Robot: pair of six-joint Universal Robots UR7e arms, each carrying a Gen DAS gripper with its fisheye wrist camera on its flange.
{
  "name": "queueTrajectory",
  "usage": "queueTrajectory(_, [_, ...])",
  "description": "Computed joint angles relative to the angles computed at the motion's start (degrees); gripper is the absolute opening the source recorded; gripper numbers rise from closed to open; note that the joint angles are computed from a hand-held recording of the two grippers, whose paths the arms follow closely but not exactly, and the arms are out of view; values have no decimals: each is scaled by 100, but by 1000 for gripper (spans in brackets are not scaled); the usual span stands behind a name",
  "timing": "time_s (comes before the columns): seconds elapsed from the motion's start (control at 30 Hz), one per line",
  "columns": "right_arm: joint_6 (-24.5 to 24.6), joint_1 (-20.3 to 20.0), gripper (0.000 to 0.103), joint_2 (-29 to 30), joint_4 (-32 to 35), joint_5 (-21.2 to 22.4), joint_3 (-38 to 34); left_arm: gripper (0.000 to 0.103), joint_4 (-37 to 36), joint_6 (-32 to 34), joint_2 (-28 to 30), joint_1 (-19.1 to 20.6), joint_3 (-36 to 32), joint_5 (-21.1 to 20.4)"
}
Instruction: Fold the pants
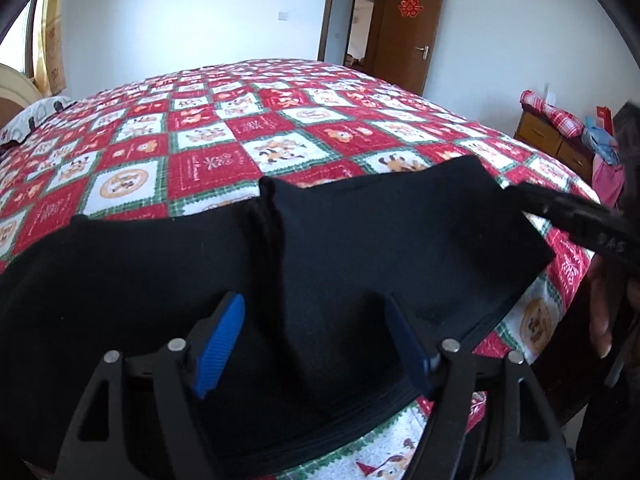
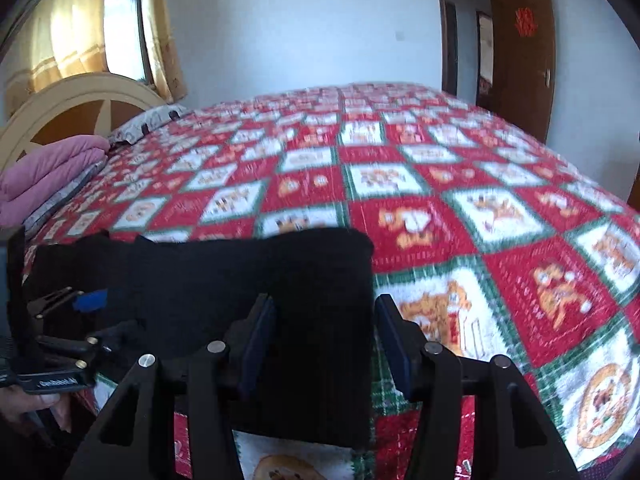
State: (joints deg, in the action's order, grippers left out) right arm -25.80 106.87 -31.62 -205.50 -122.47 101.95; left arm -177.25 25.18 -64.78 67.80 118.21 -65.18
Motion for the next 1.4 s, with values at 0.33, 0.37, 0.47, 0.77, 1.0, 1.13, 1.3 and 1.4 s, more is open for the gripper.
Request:
queueTrajectory(0.33, [-799,125,61,417,718,-544,-298,93,292,56,17,-69,-57,29])
queueTrajectory(0.37, [-738,123,62,404,758,-528,-298,93,380,66,-5,-86,-66,62])
queueTrajectory(0.47, [-745,118,62,320,525,-316,-152,93,760,6,-263,-127,-84,139])
queueTrajectory(0.77, [-1221,230,66,529,138,-406,-178,100,450,263,-818,166,-296,544])
queueTrajectory(1.0, [-1249,287,66,288,-653,622,176,100,533,158,-1228,1216,-996,1043])
queueTrajectory(1.13, [-1142,319,66,349,-622,741,123,99,887,-530,-1322,1862,-1434,480])
queueTrajectory(1.3, [-1173,343,66,488,-576,625,29,97,959,-827,-1102,2272,-1593,-445])
queueTrajectory(1.4, [-1181,350,66,502,-651,644,52,95,521,-462,-999,2200,-1482,-234])
